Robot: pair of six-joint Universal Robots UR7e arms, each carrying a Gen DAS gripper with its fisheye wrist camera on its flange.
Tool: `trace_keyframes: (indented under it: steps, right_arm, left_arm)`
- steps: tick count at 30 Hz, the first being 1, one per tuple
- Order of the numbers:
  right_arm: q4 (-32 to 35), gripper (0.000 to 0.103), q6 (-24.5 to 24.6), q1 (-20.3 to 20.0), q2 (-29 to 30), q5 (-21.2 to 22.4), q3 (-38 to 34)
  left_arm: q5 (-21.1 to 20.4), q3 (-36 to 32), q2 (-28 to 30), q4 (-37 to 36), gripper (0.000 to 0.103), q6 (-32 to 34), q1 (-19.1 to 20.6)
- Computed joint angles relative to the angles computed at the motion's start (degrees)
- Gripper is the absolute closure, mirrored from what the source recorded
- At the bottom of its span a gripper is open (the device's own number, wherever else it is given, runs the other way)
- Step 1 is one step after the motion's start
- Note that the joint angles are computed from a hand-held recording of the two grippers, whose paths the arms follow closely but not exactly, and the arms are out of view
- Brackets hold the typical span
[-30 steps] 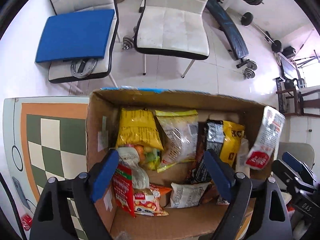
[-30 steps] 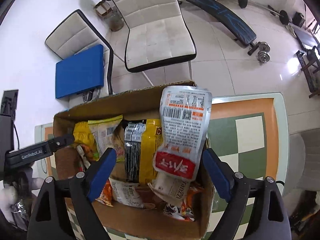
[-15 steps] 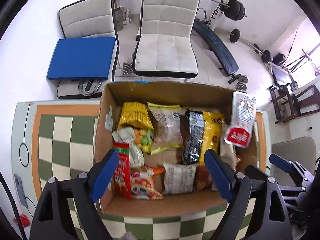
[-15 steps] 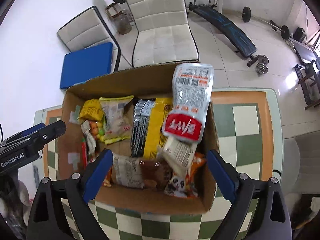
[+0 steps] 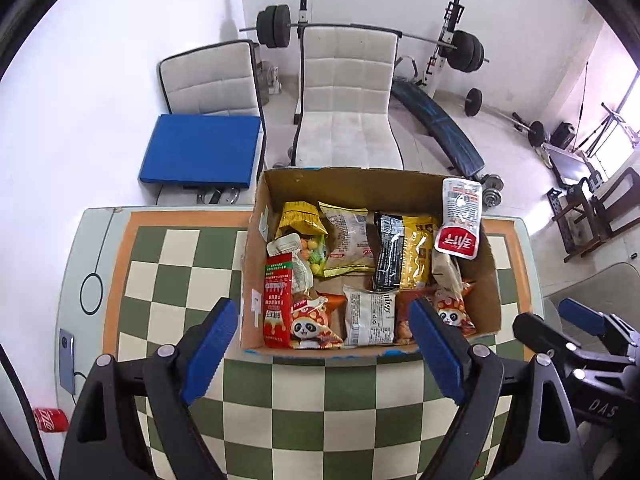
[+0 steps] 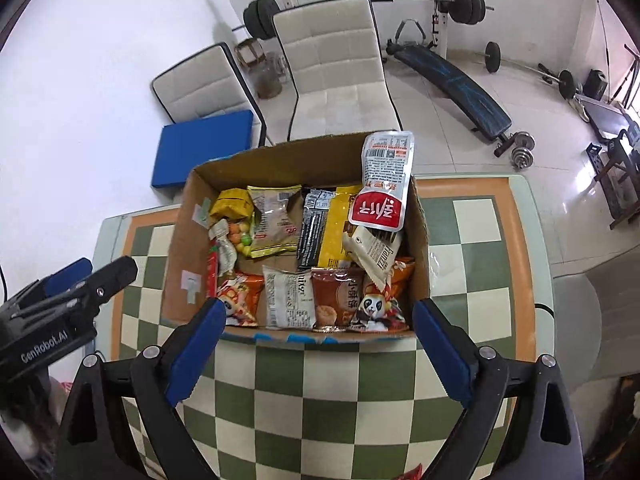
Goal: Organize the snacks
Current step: 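Raise both open tools above the filled box, then lower the right tool to the red packet on the table and grasp it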
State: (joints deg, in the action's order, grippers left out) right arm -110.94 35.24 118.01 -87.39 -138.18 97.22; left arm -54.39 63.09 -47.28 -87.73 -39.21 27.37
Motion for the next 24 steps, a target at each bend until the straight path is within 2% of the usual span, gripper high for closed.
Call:
trace_keyframes:
  steps: [6,12,16,20,24]
  right_arm:
    - [1.1,0.006,2.0,4.1,-1.4,-2.5,0.0]
    - [2.0,0.006,5.1,7.0,-3.4,-2.1,0.7]
    - [5.5,0.006,9.9,6.9,-6.8,1.9,3.0]
    - [14.8,0.006,18.2,5.4,-11.7,4.4,7.5]
    - [18.9,0.006,23.6,0.0,-18.9,10.7,15.2]
  left_arm:
    - [1.9,1.6,-2.1,-0.7,0.016,-1.4,-1.8]
    - [2.2,3.4,-4.0,0.8,0.016,-3.6,-3.7]
    - [-0.8,8.4,-6.9,-0.8,0.016,-5.9,-4.7]
    - [-6.1,14.7,-9.1,-1.1,0.016,-8.7,-5.1]
    - [-12.4,19.3,-8.9,1.4,0.016,-10.5,-4.4]
